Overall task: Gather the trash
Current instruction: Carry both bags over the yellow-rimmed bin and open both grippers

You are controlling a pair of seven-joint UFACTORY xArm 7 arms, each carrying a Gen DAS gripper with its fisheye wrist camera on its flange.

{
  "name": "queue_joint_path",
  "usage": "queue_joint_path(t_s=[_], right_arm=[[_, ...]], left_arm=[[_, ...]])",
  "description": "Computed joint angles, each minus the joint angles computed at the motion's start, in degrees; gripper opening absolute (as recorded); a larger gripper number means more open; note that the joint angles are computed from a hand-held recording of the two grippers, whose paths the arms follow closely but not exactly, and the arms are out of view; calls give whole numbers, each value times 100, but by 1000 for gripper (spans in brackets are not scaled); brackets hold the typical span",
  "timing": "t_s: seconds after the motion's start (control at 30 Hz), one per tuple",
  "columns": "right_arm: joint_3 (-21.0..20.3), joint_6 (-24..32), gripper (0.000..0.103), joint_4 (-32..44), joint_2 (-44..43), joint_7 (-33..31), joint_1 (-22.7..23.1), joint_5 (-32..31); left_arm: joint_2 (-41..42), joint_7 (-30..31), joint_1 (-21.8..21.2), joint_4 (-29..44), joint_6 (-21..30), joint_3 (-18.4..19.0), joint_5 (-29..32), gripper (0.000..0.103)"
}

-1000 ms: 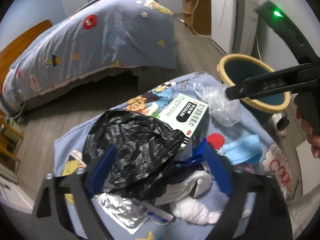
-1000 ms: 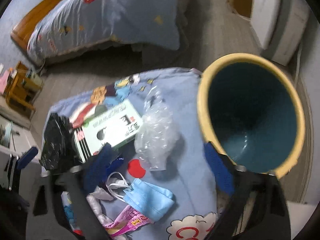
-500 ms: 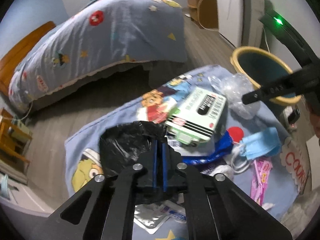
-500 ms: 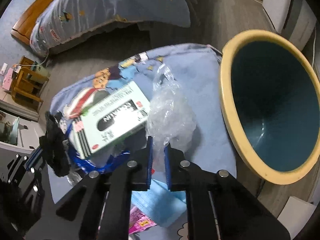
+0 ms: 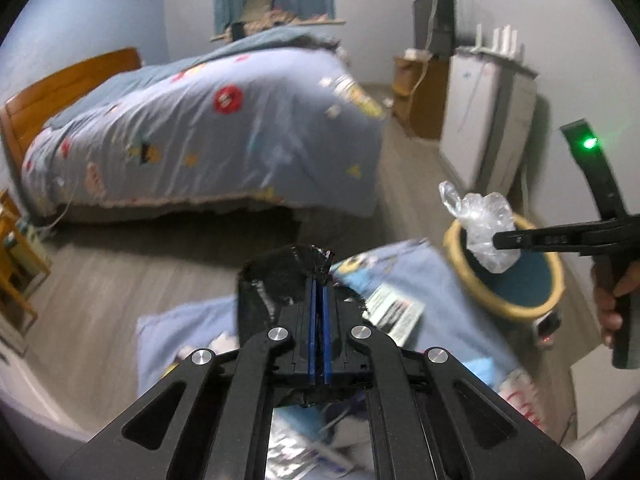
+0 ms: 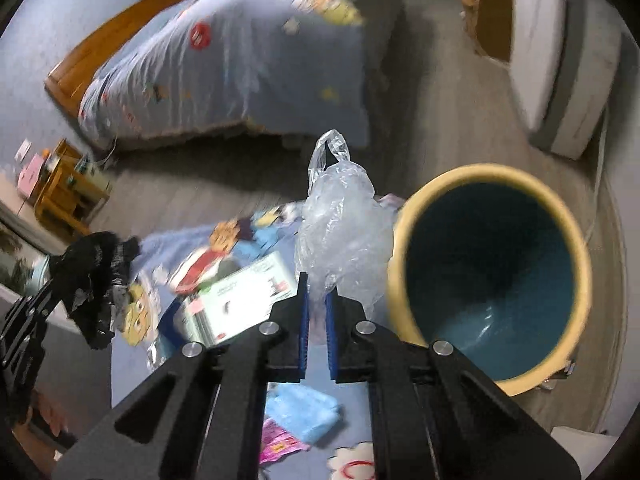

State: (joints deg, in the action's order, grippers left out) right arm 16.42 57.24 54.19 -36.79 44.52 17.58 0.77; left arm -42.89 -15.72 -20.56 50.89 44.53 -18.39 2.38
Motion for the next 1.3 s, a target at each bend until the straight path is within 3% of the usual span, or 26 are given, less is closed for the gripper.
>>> queue_joint_path(t_s=[0.43, 0.77, 0.83, 0.87, 0.97, 1.03, 1.1, 1.2, 1.3], right_arm=[[-607, 655, 7, -1371, -1280, 67, -741, -137], [-755, 695, 8, -1804, -1523, -28, -1000, 25], [-731, 771, 10, -1814, -1571, 4, -1020, 41], [-739, 752, 17, -1837, -1570, 2, -1042, 31], [-689, 789, 43, -1852, -1643, 33, -1057, 5], [-686, 778, 45, -1843, -1634, 30, -1058, 1], [-674, 793, 51, -1844, -1651, 35, -1060, -7], [-645, 809, 64, -1810, -1628, 24, -1066, -52], [-605, 806, 83, -1777, -1653, 48, -1081, -103]], left_arm=[[2710, 1, -958, 1574, -1074, -472, -185, 4], [4151, 293, -1635, 2415, -1253, -248, -96, 4], [4271, 369, -1706, 2527, -1227, -199, -128, 10], [4308, 360, -1734, 2552, -1238, -182, -95, 12], [4374, 311, -1781, 2616, -1316, -127, 11, 30], [4317, 208, -1802, 2556, -1385, -107, 99, 47], [4219, 184, -1788, 2460, -1438, -88, 104, 55], [4025, 81, -1731, 2317, -1462, -61, 109, 67], [3747, -157, -1619, 2103, -1469, -61, 292, 88]])
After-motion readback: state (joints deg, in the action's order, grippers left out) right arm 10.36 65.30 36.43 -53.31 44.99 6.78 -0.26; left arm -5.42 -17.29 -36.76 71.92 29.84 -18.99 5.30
